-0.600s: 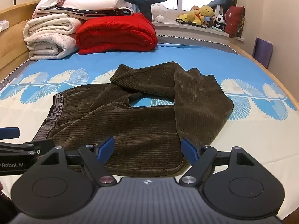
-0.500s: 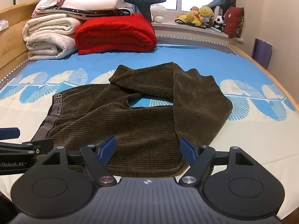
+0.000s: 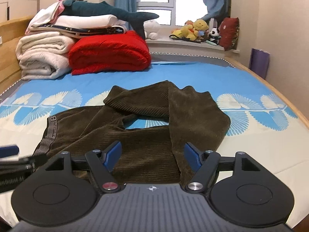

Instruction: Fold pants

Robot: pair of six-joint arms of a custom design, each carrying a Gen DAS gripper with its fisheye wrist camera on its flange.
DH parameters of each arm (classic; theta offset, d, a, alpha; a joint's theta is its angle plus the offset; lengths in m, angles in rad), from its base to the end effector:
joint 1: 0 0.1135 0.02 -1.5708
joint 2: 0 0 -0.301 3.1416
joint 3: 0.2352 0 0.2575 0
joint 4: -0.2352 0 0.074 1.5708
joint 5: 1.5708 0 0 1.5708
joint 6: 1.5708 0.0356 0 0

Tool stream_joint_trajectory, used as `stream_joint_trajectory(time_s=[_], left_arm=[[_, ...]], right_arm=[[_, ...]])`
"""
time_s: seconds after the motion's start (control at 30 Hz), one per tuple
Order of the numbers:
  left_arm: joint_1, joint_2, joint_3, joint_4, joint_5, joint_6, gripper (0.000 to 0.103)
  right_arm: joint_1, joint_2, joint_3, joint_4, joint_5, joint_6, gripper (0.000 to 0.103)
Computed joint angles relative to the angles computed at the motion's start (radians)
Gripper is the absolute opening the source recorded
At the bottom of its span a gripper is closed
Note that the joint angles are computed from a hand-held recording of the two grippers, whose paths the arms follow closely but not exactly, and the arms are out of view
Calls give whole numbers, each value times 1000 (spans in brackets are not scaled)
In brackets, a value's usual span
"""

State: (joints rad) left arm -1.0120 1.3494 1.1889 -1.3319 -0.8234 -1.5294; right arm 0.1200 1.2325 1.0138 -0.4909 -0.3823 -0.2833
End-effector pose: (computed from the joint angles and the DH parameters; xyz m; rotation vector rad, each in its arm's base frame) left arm 0.1379 -0.1713 0.3285 -0.6332 2.2371 0.2130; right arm 0.2553 0.0442 0.3320 -0.6419 2.1486 0.3471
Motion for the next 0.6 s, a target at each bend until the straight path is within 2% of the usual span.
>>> stream_joint_trajectory(time_s=[0.17,0.27,0.3,0.4,0.5,0.57,0.6], left_arm=[[-12,-2,4,-14,16,36,76],[-17,-40,-37,16,34,52,76],[-17,-65,-68,51,42,61,76],[-1,-119,-167,155,63,101,73],[49,-132,-219,230,108,167,60],[63,-139,-253,275,76,212,38],[73,-137,-262,295,64,230,32]], right_arm=[[-8,23,21,-45,-21,-18,73],[1,24,21,-47,-11,-36,71],[6,24,20,-45,-5,-40,69],[6,38,31,-62,-19,-48,55],[18,53,33,-61,-15,-60,41],[30,72,39,-58,-10,-60,33],[35,86,48,-57,-12,-58,29]])
